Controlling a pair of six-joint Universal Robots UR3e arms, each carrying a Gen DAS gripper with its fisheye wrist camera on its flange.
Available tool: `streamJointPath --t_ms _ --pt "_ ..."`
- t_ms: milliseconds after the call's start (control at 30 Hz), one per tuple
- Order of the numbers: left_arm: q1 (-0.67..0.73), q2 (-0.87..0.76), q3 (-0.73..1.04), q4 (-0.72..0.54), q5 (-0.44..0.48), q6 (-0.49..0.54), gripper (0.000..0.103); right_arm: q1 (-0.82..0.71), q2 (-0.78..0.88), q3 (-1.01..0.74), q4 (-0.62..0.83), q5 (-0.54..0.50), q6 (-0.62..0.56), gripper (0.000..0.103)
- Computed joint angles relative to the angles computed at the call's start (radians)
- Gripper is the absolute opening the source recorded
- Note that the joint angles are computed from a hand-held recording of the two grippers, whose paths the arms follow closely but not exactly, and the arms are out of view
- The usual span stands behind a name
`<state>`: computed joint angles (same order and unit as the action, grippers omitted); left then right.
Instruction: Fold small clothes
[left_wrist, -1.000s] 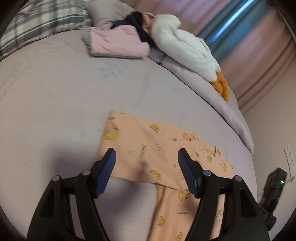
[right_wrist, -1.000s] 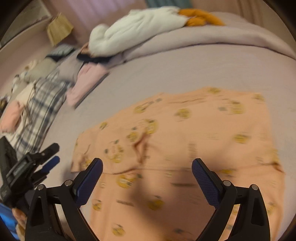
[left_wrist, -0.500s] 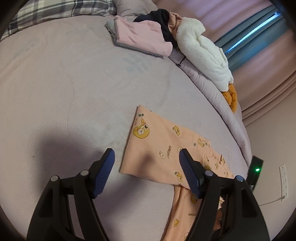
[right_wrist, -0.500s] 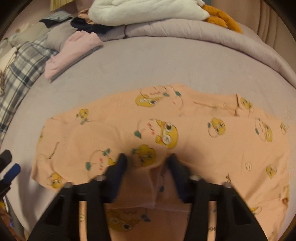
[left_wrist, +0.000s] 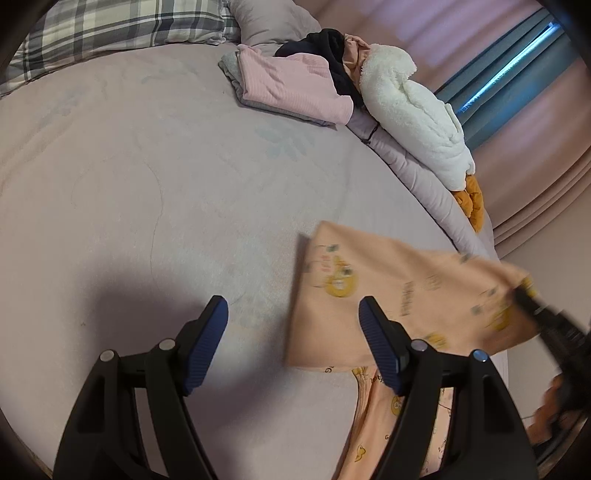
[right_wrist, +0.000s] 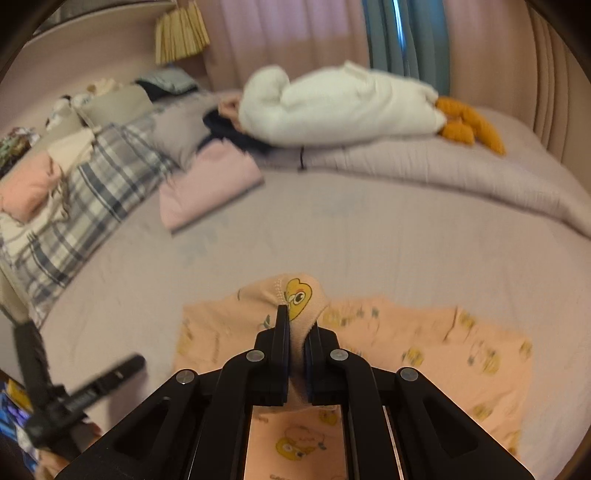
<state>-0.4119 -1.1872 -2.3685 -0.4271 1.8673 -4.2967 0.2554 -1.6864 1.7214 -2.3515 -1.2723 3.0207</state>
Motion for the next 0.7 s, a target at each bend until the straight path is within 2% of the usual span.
streamJointPath --t_ms 233,367,700 --pt "-0.022 -0.068 0.066 -0.022 0.002 0.029 0.073 -0.075 -0.017 -0.037 -0.023 0.031 0.025 0.007" --pt "-0.033 -0.122 0.104 -0.021 -0.008 0.037 0.073 -0.11 -0.048 -0.02 -0.033 0.005 0.032 0.007" --pt "-0.073 -0.329 0.227 0.01 -0.05 0.07 0.072 -0.261 -0.156 0.057 -0.017 0.08 0.027 0.007"
